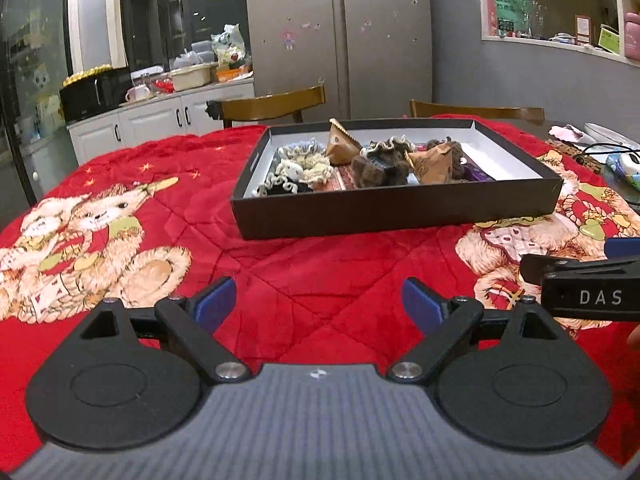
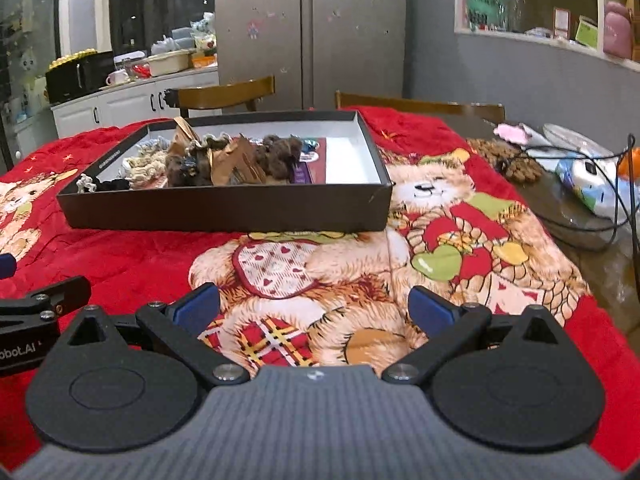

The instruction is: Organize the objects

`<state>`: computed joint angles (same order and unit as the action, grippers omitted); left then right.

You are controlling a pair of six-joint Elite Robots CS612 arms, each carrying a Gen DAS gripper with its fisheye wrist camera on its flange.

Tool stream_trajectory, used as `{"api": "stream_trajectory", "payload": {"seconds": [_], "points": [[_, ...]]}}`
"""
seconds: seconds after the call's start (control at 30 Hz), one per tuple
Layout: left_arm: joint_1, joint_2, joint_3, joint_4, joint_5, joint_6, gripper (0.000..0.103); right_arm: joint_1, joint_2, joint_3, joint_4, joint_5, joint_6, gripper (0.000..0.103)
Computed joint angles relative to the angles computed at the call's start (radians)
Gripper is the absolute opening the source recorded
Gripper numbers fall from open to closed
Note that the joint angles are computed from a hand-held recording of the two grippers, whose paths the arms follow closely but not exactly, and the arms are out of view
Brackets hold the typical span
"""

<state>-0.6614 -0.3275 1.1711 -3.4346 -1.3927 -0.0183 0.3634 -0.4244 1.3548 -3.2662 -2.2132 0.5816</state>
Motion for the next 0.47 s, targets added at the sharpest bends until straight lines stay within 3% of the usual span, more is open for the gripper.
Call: {"api": "stream_trajectory", "payload": {"seconds": [0.47], "points": [[0.009,-0.009,-0.014,0.124,-0.035,-0.037,0.092,-0.010,-0.009,-0.001,0.076,0.040,0.039,0.103]]}}
